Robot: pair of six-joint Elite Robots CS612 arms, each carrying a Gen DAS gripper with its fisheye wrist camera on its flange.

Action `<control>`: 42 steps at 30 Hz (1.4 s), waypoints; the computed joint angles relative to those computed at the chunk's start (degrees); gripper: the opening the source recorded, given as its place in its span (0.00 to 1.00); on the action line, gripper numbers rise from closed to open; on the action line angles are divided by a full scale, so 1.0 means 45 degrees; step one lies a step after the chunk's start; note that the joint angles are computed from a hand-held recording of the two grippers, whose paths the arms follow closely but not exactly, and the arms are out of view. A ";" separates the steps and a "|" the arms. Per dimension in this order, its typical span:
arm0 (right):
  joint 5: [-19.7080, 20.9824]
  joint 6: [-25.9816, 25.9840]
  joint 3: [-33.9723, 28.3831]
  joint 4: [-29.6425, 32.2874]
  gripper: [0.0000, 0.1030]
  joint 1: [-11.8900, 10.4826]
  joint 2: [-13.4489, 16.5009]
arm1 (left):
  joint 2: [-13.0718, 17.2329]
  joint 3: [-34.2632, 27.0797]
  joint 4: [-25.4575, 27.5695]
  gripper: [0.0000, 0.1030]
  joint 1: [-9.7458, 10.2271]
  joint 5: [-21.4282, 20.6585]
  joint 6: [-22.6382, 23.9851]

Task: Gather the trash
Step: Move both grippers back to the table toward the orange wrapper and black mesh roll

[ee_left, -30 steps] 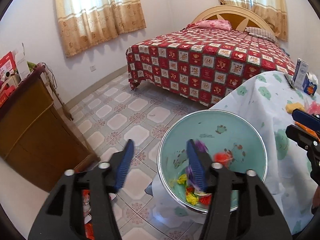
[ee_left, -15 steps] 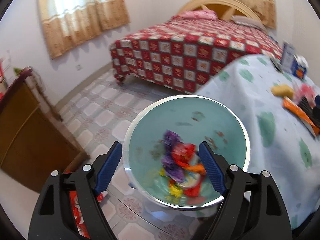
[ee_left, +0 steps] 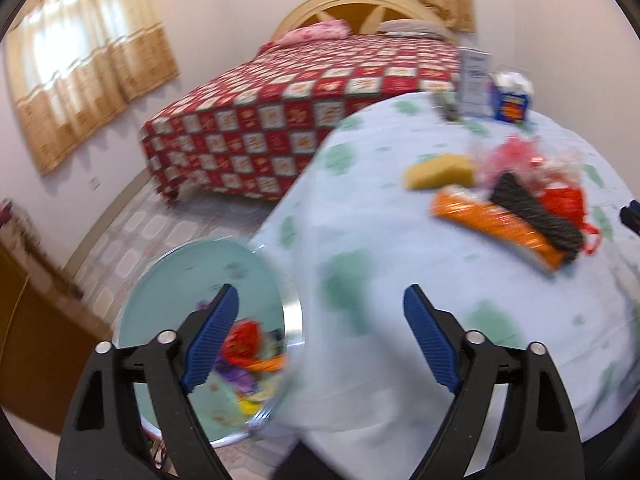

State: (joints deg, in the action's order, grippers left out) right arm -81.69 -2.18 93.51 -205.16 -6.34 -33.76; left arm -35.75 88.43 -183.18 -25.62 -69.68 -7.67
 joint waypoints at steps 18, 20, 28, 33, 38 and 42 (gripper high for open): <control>0.0818 0.0999 0.1129 -0.1644 0.54 -0.0974 -0.0014 | 0.1064 -0.1917 0.2237 0.91 -0.1070 0.0197 0.0581; 0.0954 0.1066 0.1149 -0.1715 0.56 -0.0988 0.0006 | 0.0934 -0.1684 0.2192 0.91 -0.0902 0.0489 0.0540; 0.1387 0.1187 0.1072 -0.1710 0.59 -0.0922 0.0138 | 0.0503 -0.1143 0.2247 0.93 -0.0306 0.1704 -0.0380; 0.1326 0.1102 0.1105 -0.1782 0.59 -0.0858 0.0166 | 0.0416 -0.1033 0.1518 0.93 -0.0441 0.1168 -0.0815; 0.1327 0.1128 0.1113 -0.1845 0.59 -0.0857 0.0187 | 0.0763 -0.1580 0.1856 0.83 -0.0534 0.0768 -0.0801; 0.1328 0.1137 0.1153 -0.2003 0.59 -0.0847 0.0172 | 0.0920 -0.1989 0.2967 0.37 -0.0216 -0.0659 -0.0933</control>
